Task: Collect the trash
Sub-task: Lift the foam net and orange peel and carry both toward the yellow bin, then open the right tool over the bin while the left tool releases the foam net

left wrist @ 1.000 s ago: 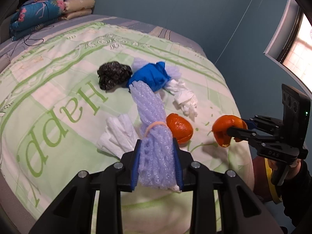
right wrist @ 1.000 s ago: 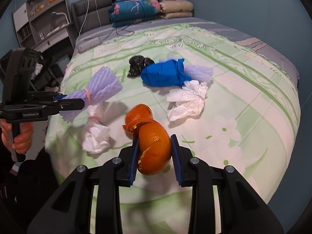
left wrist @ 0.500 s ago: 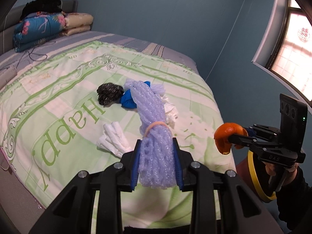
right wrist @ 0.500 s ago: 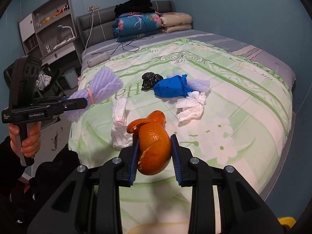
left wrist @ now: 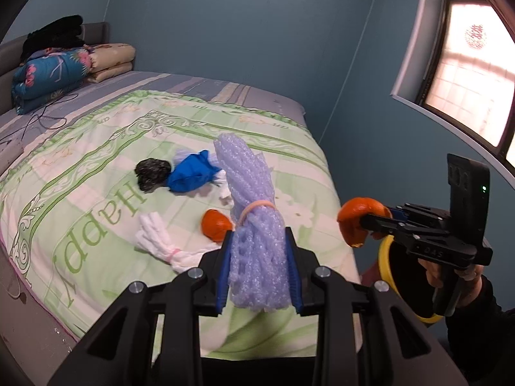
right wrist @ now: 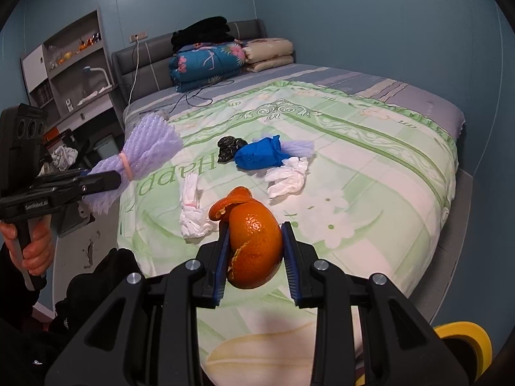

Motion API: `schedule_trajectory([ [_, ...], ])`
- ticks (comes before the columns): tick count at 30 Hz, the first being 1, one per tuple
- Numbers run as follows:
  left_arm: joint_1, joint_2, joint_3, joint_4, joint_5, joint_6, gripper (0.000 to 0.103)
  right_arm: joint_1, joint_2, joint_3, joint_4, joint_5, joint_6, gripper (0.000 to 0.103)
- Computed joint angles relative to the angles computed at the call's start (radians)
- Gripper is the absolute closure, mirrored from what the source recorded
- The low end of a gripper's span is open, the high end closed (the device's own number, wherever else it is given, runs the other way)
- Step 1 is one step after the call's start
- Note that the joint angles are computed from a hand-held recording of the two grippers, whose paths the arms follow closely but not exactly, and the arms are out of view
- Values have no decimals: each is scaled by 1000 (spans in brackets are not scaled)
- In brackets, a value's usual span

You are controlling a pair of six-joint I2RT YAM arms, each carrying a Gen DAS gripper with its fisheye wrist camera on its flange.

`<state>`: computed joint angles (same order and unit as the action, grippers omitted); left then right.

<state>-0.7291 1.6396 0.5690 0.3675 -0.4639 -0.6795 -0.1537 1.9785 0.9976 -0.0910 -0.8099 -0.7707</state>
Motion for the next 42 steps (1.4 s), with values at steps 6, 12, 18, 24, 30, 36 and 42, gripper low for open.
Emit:
schedule_trajectory([
  [6, -72, 14, 74, -61, -35, 4, 75, -60, -10, 6, -12, -43, 6, 74],
  [12, -114, 44, 145, -93, -38, 33, 75, -131, -22, 13, -12, -75, 31, 74],
  [18, -150, 83, 220, -113, -29, 64, 75, -214, -46, 3, 8, -99, 43, 74],
  [24, -178, 135, 298, -124, -14, 97, 75, -287, -43, 30, 8, -106, 65, 74],
  [30, -201, 188, 372, -137, 13, 133, 75, -349, -34, 53, 22, -83, 104, 74],
  [36, -219, 252, 453, -150, 56, 154, 75, -406, -28, 57, 71, 0, 162, 74],
  [42, -237, 341, 567, -182, 105, 183, 75, -461, -10, 98, 89, 80, 221, 74],
])
